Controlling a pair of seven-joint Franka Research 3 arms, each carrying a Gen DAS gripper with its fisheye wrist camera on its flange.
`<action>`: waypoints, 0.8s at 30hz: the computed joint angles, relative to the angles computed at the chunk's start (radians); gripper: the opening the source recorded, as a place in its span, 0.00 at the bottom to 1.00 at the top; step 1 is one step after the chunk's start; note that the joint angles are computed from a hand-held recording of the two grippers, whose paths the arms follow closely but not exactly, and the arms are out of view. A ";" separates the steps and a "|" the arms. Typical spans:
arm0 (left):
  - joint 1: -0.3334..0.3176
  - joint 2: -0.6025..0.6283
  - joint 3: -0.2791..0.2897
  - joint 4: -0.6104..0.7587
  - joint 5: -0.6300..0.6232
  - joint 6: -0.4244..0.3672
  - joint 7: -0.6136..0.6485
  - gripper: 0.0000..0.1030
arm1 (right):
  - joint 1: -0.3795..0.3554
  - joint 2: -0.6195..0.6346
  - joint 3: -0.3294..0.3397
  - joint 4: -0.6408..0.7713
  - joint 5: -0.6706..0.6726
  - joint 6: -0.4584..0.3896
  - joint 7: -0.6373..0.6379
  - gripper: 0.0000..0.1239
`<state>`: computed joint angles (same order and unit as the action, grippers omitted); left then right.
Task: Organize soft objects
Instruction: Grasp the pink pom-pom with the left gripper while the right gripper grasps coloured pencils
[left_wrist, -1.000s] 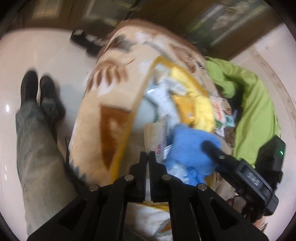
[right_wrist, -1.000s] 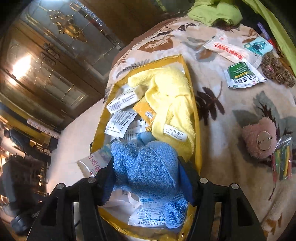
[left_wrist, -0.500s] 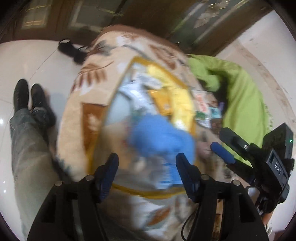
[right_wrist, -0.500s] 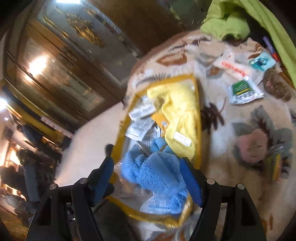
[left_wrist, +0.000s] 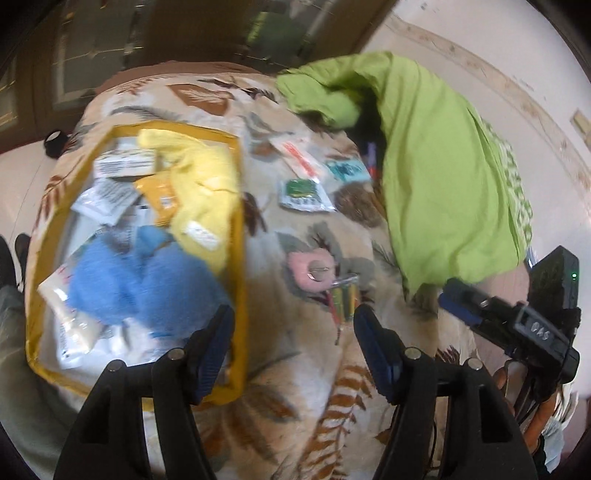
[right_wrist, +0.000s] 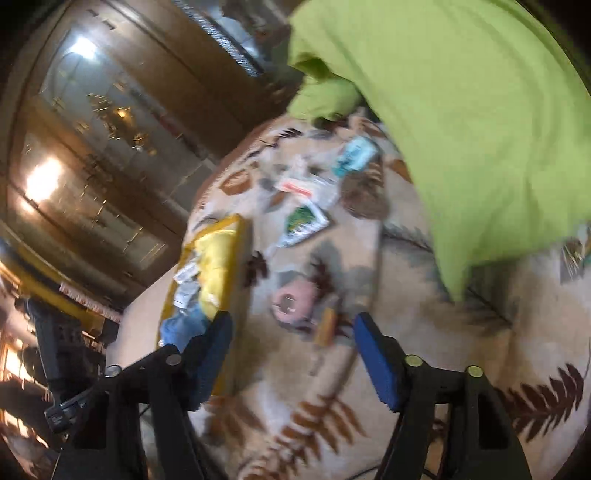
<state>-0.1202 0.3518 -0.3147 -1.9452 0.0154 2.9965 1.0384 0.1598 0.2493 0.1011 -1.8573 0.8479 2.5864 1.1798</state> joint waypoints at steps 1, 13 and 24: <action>-0.008 0.009 0.006 0.014 0.008 -0.010 -0.003 0.64 | -0.005 0.008 -0.003 0.003 0.000 -0.015 0.003 0.49; -0.046 0.209 0.017 0.313 0.013 -0.207 0.007 0.64 | 0.069 0.232 -0.018 0.195 -0.228 -0.057 0.192 0.38; -0.161 0.458 0.100 0.717 0.086 -0.503 -0.021 0.64 | 0.046 0.236 -0.005 0.162 -0.360 -0.049 0.288 0.10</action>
<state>-0.2813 0.8098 -0.2144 -1.2283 0.1015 2.4931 1.0177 0.2059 0.4856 0.0957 -1.6955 0.4877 2.5378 1.4682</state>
